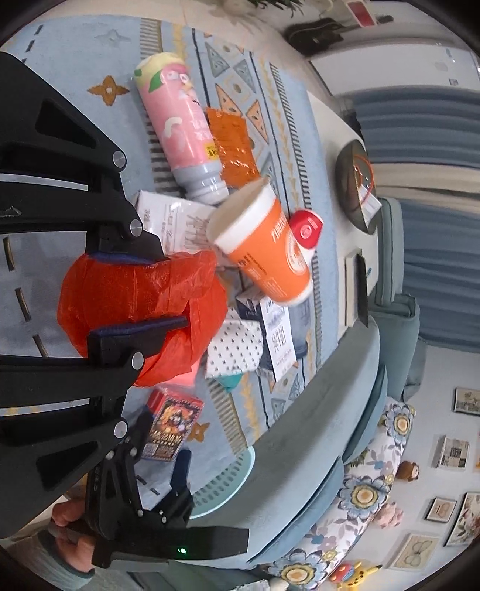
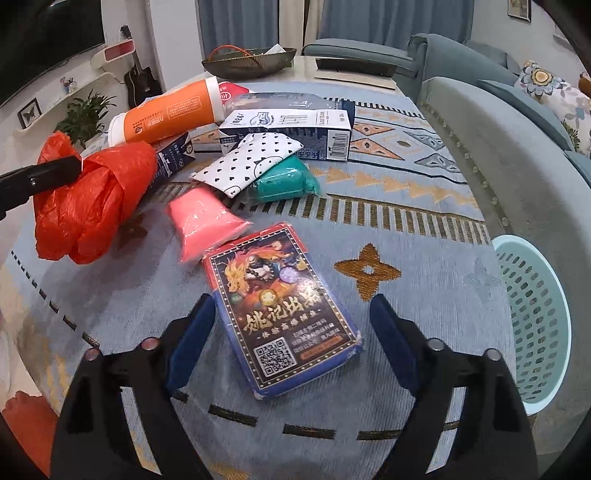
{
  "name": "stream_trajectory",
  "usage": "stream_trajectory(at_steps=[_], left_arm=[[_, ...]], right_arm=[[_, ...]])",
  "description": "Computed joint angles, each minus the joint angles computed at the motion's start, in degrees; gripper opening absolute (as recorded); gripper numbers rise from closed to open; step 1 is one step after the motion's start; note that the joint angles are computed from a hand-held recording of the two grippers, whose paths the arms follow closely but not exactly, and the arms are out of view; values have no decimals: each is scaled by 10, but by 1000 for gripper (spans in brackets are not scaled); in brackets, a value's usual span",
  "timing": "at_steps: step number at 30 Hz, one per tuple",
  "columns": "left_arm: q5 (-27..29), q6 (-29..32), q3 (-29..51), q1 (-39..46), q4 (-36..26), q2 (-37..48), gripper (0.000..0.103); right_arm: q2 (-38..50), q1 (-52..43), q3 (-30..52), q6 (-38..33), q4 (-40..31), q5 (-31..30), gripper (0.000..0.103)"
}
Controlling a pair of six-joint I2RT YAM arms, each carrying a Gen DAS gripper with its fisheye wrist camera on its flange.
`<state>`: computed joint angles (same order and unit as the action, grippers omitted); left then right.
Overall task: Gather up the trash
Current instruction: 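Lift the red bag with the left gripper while the right gripper grasps and lifts the card box, then open the left gripper over the light-blue basket while the right gripper drops the card box in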
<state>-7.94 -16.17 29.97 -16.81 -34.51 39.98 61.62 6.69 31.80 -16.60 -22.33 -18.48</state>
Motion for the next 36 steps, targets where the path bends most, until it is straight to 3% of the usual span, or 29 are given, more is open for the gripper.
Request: stream_trajectory(at_steps=[4, 10, 17, 22, 26, 36], left_arm=[[-29, -17, 17, -51, 6, 13, 22], [-70, -37, 75, -125, 36, 84, 22], [-113, -34, 177, -219, 99, 224, 22], [-129, -28, 266, -266, 136, 343, 22], [-104, -31, 343, -279, 164, 446, 22], [-48, -30, 495, -298, 177, 684, 22]], right_arm=[[-63, -13, -29, -2, 14, 13, 66], [-101, -171, 5, -31, -34, -89, 66], [-43, -369, 88, -78, -51, -187, 66], [22, -451, 120, -41, 4, -160, 66], [102, -499, 151, -11, 39, -146, 66], [272, -493, 178, 30, 110, -80, 66]])
